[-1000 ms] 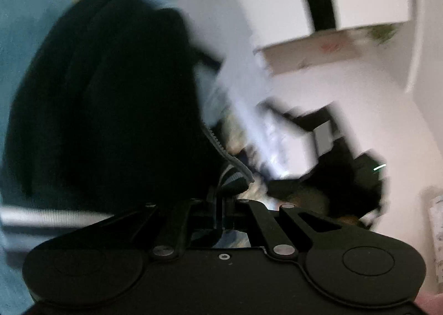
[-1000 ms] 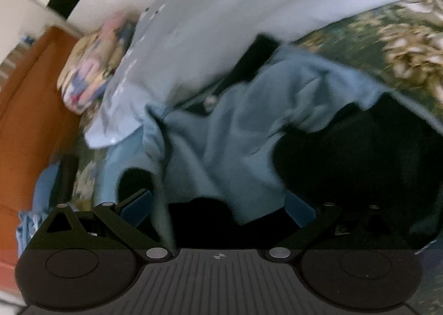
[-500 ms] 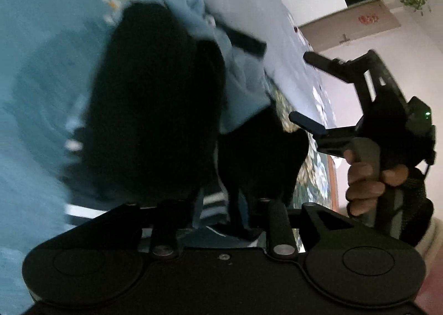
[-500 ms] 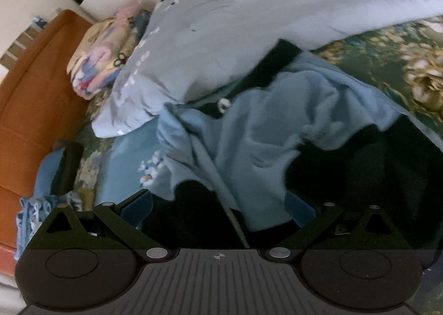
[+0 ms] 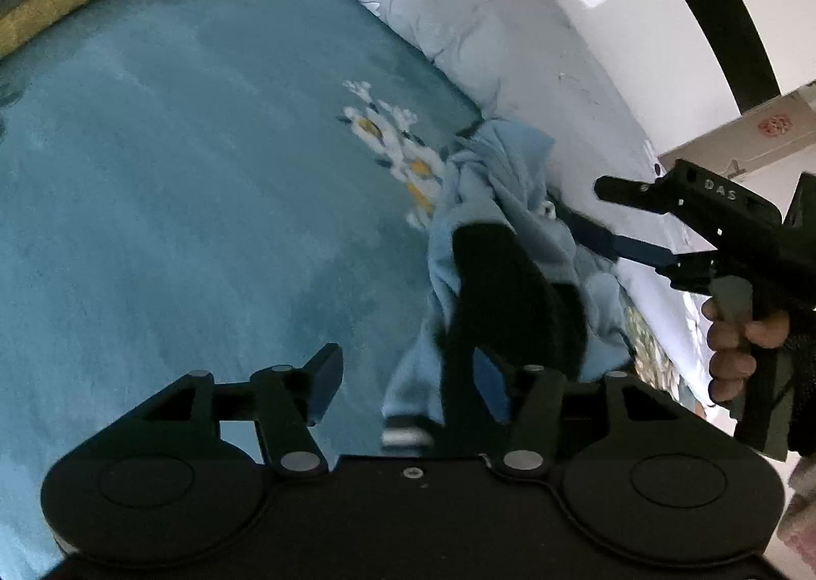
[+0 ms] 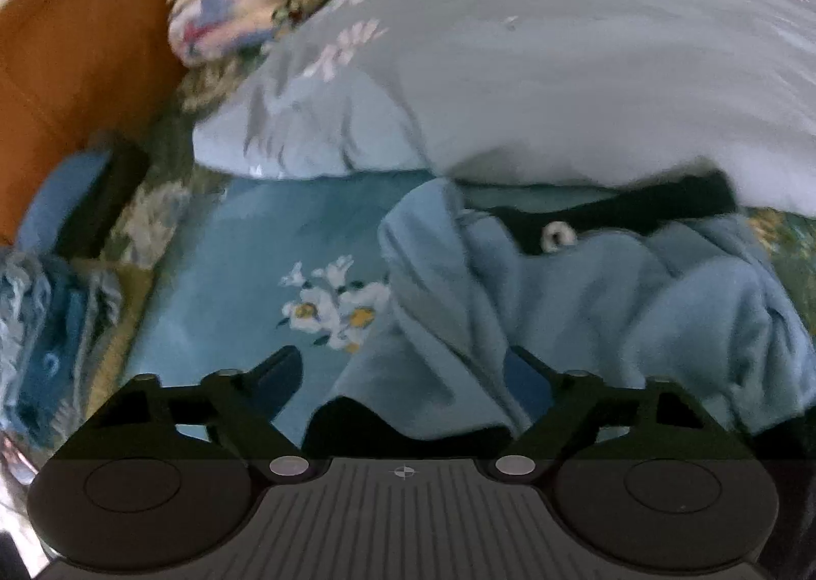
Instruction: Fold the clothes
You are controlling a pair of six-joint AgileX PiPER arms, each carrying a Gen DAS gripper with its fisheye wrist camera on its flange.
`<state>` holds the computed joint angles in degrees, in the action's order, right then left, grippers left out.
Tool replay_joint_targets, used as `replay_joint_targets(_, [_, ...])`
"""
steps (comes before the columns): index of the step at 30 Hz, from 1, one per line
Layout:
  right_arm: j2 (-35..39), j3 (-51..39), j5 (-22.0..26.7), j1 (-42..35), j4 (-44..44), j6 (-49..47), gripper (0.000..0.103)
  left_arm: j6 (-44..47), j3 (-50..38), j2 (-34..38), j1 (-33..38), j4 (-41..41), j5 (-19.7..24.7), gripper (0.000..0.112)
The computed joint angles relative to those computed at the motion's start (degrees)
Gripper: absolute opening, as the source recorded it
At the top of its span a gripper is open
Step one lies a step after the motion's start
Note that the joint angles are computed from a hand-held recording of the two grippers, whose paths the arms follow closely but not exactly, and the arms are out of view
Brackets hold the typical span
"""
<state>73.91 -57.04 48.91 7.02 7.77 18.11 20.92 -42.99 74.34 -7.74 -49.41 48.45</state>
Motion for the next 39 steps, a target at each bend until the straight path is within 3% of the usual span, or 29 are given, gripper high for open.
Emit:
replay_joint_targets(6, [12.1, -9.1, 2.7, 8.4, -12.7, 6.6, 0.075, 8.2, -2.7, 5.4, 3.5, -5.7, 3.0, 0.062])
replay_joint_targets(14, [23.5, -14.7, 4.1, 12.1, -18.6, 5.8, 0.049, 11.8, -1.8, 9.8, 7.1, -8.1, 4.0, 0.063])
replay_joint_targets(16, [25.3, -15.6, 4.2, 12.9, -20.2, 5.3, 0.039, 11.9, -1.7, 10.6, 8.4, -8.1, 4.4, 0.063])
replay_joint_targets(26, [32.4, -19.8, 7.9, 16.4, -30.8, 4.8, 0.026, 10.6, -0.3, 11.3, 11.0, -7.3, 4.2, 0.065])
replay_joint_targets(29, [33.2, -19.8, 8.0, 16.6, -31.8, 4.4, 0.018, 9.1, 0.1, 11.1, 10.5, -6.7, 3.8, 0.065])
replay_joint_targets(32, [31.2, -18.4, 5.7, 14.8, -30.8, 6.3, 0.010, 7.1, 0.3, 10.5, 9.9, -6.3, 2.9, 0.065])
replay_joint_targets(39, [19.9, -11.3, -3.8, 0.8, -11.8, 3.1, 0.007, 3.1, 0.1, 9.6, 5.1, -6.2, -0.4, 0.068])
